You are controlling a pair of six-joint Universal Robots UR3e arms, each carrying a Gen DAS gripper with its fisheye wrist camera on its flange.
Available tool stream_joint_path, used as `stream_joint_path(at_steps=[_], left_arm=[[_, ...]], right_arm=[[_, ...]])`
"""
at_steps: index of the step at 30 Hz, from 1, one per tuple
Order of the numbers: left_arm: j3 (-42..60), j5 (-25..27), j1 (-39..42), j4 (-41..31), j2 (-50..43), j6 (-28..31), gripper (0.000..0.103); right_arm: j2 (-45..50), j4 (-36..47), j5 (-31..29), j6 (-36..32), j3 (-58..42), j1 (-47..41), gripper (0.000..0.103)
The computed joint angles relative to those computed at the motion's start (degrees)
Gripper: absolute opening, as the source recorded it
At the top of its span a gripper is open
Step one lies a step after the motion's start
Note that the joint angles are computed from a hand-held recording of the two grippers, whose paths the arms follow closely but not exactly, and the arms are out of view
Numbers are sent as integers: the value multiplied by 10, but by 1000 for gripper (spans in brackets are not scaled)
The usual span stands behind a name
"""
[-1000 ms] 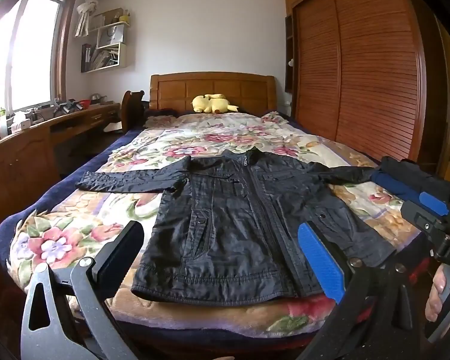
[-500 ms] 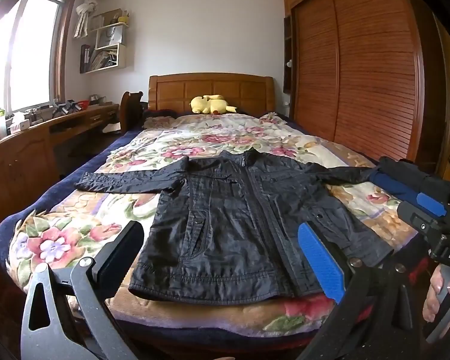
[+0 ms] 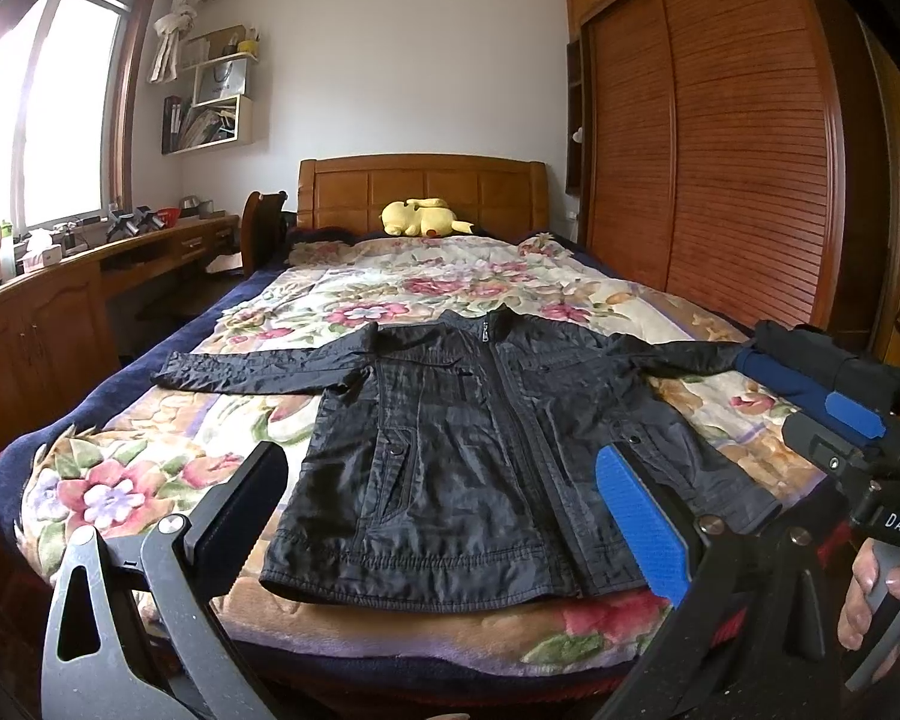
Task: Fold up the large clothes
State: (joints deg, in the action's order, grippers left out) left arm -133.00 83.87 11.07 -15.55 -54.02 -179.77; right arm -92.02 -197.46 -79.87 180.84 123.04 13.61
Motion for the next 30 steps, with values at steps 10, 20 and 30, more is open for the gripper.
stream_joint_path(at_steps=[10,20,30], left_arm=[[2,-3,3,-9,10,2,103],[-3,-2,2,-3,11,1,103],[-2,4,-3,-9,15,-1,103]], right_arm=[[-1,2,0,0,0,0,103],[-1,-2,-4,1,2,3,103],[0,-2,-2,1,2,2,103]])
